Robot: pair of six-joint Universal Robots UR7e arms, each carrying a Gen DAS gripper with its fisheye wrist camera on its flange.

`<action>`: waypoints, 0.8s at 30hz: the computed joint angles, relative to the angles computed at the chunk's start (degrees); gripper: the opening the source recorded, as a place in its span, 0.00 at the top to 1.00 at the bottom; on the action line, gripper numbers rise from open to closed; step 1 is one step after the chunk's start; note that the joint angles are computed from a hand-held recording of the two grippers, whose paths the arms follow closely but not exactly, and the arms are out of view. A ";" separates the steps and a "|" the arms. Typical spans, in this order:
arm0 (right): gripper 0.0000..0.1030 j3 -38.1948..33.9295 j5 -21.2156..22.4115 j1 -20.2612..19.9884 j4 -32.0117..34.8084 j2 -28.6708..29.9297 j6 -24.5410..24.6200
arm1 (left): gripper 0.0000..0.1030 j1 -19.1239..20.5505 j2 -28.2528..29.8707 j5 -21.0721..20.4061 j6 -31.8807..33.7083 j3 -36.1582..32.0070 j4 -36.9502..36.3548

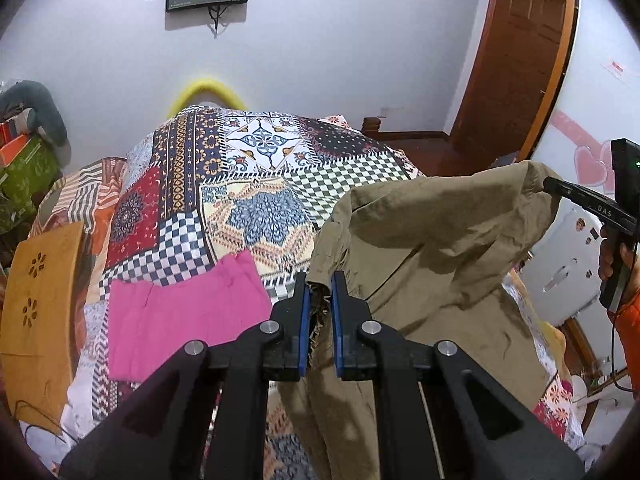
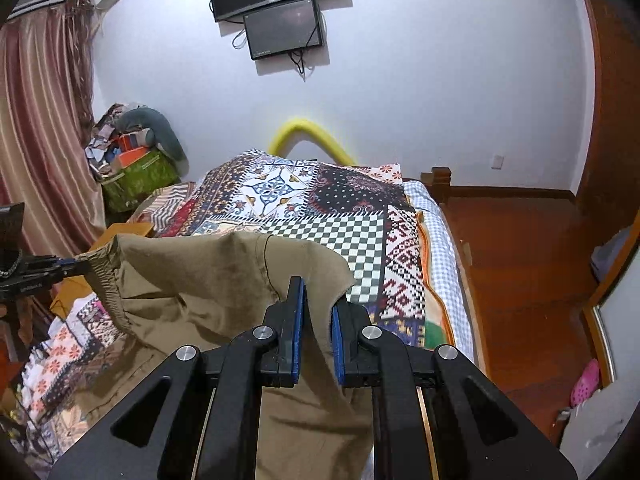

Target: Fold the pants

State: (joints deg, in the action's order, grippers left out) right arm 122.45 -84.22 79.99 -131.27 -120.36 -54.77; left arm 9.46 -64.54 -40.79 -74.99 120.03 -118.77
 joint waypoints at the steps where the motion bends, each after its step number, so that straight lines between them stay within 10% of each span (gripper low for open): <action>1: 0.90 0.39 0.21 -0.43 0.53 -0.96 -0.34 | 0.91 -0.65 -0.20 -0.46 -0.67 0.28 0.43; 11: 0.90 3.46 3.76 -8.06 8.14 -10.33 -4.80 | 0.91 -5.55 0.42 -4.37 -2.68 0.87 4.59; 24: 0.89 6.15 9.90 -31.01 25.28 -23.35 -20.31 | 0.91 -11.64 1.90 -12.56 -7.84 6.57 -0.38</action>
